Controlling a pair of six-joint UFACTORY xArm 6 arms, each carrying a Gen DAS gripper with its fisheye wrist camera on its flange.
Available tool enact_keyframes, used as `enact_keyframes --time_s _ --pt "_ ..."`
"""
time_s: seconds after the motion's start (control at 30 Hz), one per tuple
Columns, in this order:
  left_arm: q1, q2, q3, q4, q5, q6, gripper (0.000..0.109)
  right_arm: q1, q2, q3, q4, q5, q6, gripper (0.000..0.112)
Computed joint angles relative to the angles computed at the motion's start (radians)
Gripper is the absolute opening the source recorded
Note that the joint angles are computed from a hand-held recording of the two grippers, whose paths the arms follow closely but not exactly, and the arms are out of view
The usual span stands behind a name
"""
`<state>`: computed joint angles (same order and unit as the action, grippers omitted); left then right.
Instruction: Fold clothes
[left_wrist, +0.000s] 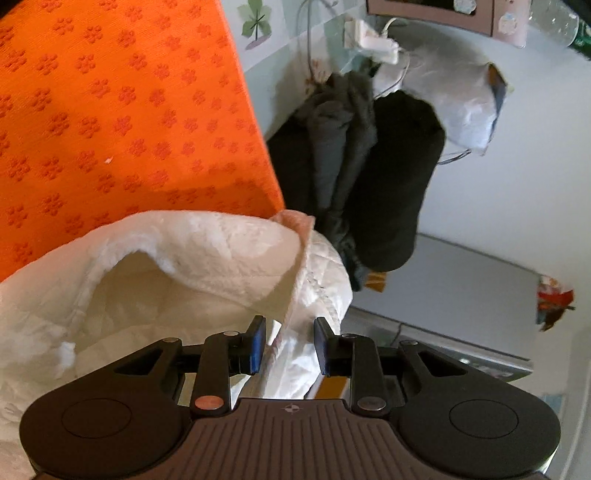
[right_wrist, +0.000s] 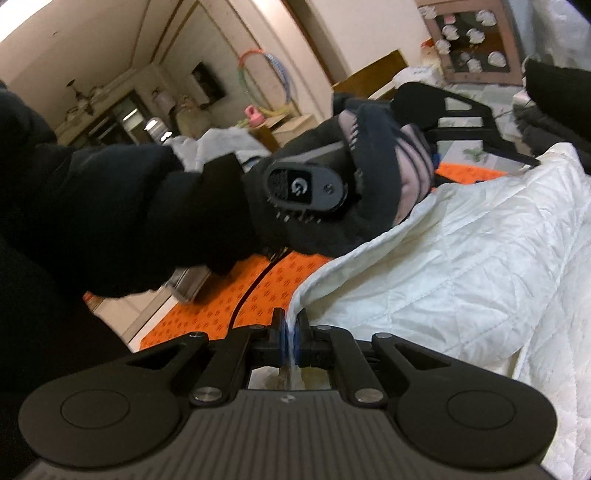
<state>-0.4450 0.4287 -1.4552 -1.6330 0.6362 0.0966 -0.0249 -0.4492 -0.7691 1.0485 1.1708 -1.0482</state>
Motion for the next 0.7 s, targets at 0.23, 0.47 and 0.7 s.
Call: enact_keyframes --time_s 0.23,0.47,0.7 --pt "-0.041 -0.039 -0.018 0.356 -0.164 -0.131 0.006 -0.005 -0.053 0.024 -0.051 -0.027 0.021 0.009" --pt "-0.017 -0.033 -0.099 0.765 -0.16 -0.27 0.006 -0.073 0.055 -0.131 -0.02 -0.041 -0.065 0.014" --pt "0.006 -0.007 -0.183 1.028 -0.096 -0.325 0.006 -0.138 0.25 -0.351 0.02 -0.083 -0.109 0.02"
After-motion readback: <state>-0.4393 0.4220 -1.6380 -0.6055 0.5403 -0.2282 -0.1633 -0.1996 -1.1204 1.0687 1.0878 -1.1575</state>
